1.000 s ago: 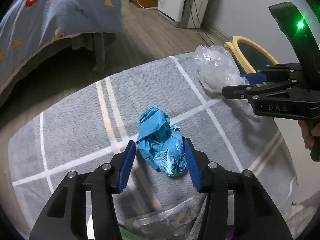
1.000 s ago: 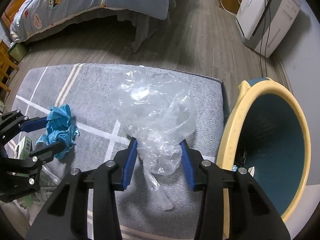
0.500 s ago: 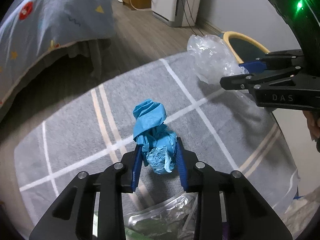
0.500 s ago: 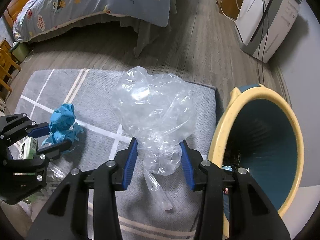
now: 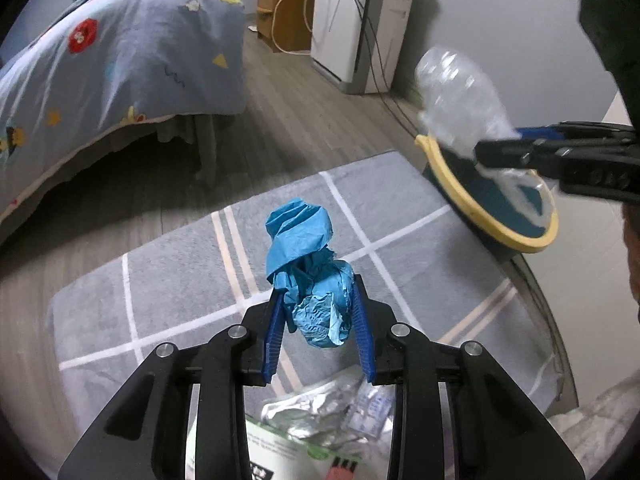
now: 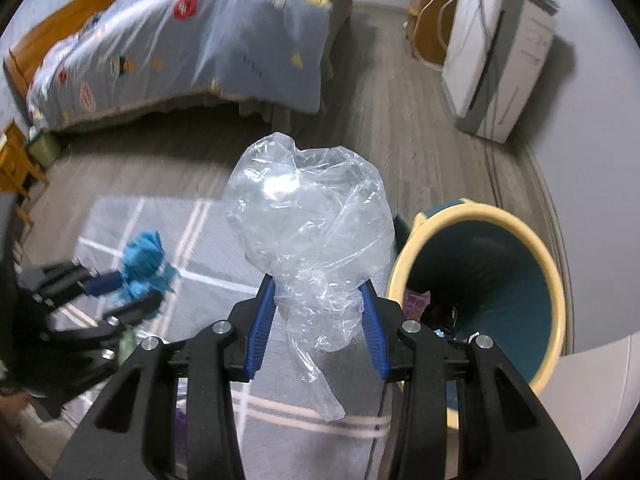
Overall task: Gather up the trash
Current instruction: 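Carry the plastic bag and blue glove with both tools over the bin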
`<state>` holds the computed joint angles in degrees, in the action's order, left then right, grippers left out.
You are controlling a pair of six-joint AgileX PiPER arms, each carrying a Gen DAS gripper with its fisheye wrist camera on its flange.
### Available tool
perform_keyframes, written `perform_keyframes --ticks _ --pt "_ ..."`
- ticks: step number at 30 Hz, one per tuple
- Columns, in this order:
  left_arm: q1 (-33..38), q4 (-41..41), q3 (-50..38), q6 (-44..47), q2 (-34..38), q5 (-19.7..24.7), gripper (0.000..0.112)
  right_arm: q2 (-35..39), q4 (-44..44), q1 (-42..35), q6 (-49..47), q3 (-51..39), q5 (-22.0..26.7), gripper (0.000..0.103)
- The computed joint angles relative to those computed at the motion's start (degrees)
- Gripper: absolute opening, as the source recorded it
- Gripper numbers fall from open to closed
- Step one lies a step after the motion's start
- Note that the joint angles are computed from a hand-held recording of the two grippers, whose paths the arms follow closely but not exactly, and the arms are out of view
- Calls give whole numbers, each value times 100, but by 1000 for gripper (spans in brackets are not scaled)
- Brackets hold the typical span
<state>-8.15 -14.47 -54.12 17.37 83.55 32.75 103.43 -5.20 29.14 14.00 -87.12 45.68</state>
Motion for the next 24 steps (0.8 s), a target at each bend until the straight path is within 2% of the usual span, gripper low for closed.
perform_keyframes --ticks 5,11,16,20,24 --pt "-59 39 95 -214 -265 119 33 -756 -230 68 478 465 33 41" --pt "-342 634 137 -892 -462 56 33 -1384 -55 -207 537 882 6 41" --pt "-714 1201 158 -1605 -555 83 33 -1303 166 -467 328 902 6 41" --pt "-889 1456 149 -1877 -610 127 33 -1351 597 -818 -3 1011 -56 41" --pt "-1015 1581 50 -2106 -596 210 33 -1406 665 -964 -181 1083 -122 41"
